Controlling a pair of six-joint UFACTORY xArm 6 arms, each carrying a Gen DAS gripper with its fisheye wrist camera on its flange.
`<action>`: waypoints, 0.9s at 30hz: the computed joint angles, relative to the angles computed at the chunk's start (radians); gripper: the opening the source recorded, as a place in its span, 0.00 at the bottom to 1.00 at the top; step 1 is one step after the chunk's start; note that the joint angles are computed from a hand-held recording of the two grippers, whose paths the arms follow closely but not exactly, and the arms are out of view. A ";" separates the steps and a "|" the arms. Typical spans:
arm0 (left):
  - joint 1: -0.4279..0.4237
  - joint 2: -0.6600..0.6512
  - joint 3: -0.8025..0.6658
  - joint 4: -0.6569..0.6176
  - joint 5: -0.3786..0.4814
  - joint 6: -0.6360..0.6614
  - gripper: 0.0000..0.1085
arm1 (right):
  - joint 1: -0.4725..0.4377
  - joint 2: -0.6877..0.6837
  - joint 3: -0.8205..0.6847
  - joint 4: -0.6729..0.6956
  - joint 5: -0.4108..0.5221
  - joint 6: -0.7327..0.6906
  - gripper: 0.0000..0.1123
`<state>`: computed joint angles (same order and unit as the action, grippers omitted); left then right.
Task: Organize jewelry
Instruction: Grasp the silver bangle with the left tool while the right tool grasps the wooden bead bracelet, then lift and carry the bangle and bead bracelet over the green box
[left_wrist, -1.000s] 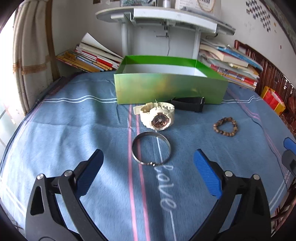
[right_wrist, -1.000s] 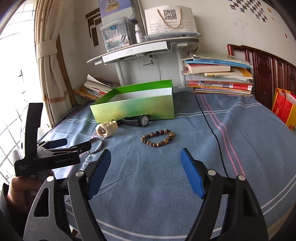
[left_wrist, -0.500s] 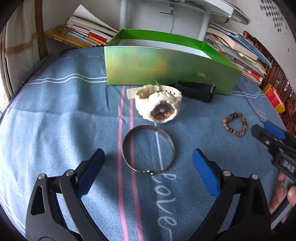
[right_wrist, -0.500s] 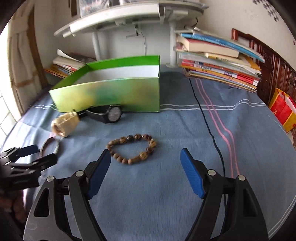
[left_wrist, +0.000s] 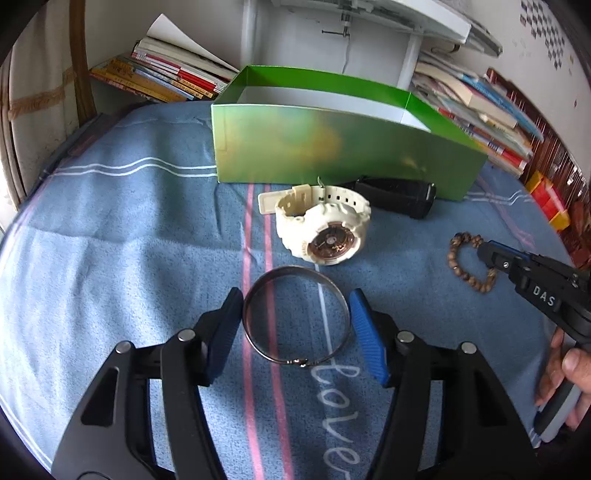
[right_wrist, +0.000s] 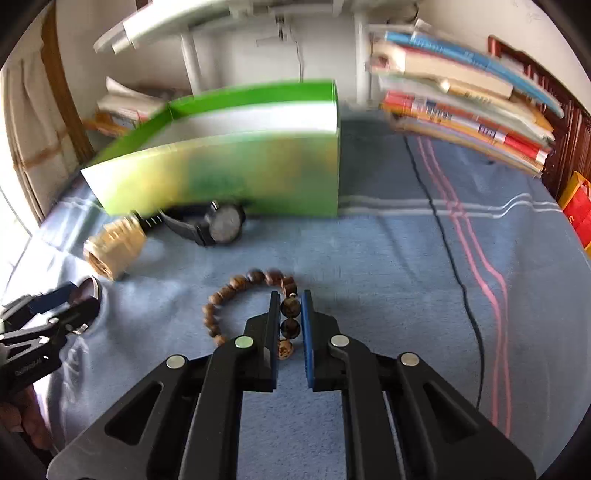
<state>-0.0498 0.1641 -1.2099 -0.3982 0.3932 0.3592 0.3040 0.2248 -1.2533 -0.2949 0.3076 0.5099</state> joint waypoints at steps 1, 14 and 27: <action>0.002 -0.007 0.009 -0.010 -0.005 0.006 0.54 | 0.002 -0.019 0.020 -0.036 -0.021 0.037 0.10; -0.007 -0.262 0.245 -0.175 -0.122 0.180 0.54 | 0.050 -0.335 0.290 -0.280 -0.196 0.303 0.10; -0.018 -0.450 0.383 -0.180 -0.148 0.198 0.55 | 0.079 -0.445 0.394 -0.409 -0.205 0.435 0.10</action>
<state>-0.0673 -0.2862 -0.8266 -0.5779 0.2456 0.5570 0.3827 -0.2198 -0.8598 -0.7037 0.1029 0.9453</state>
